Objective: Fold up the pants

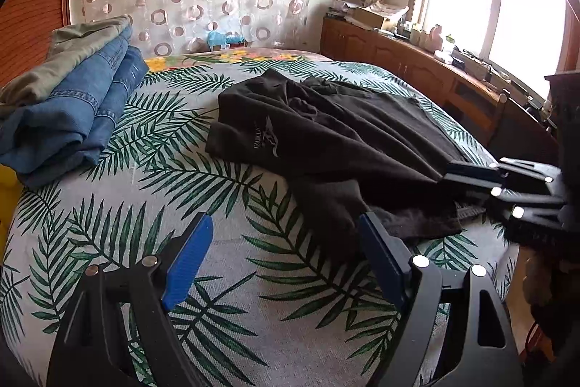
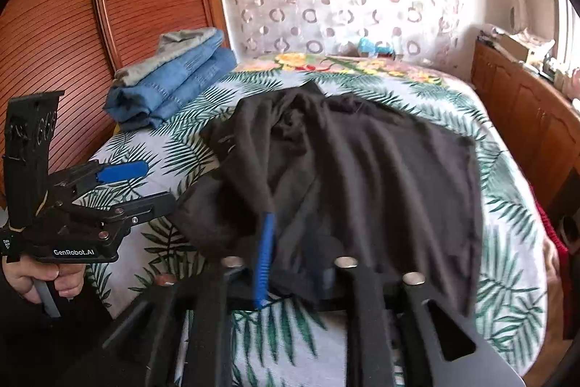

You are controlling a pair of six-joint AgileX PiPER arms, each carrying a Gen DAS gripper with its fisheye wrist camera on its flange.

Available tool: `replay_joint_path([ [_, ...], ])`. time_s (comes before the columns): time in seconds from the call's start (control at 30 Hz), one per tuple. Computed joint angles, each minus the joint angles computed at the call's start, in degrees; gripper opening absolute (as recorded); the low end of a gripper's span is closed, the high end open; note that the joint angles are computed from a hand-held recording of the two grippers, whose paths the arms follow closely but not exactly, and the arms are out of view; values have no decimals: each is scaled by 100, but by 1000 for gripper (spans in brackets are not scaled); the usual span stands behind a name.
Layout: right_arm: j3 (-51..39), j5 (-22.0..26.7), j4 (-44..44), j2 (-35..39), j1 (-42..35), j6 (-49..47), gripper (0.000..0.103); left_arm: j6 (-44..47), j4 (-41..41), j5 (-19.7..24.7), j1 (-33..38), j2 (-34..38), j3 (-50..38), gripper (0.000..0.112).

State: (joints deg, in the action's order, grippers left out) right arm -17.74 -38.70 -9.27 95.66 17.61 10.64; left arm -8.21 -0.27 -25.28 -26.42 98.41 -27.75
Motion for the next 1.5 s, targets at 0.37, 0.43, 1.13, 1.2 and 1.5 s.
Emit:
replay_joint_path([
  [0.37, -1123, 759, -1644, 663, -464, 1239, 4, -72, 30, -35, 11, 34, 27, 83],
  [0.43, -997, 602, -1228, 551, -390, 775, 2, -49, 7, -22, -7, 28, 9, 83],
  [1.13, 837, -428, -1896, -1260, -2402, 793, 2, 633, -598, 638, -668, 2, -851, 83],
  [1.2, 978, -225, -1830, -1563, -2339, 868, 2, 738, -703, 662, -730, 23, -899, 83],
  [1.5, 894, -213, -2683, -1318, -3021, 1470, 2, 870, -837, 665, -844, 231, -1031, 83],
])
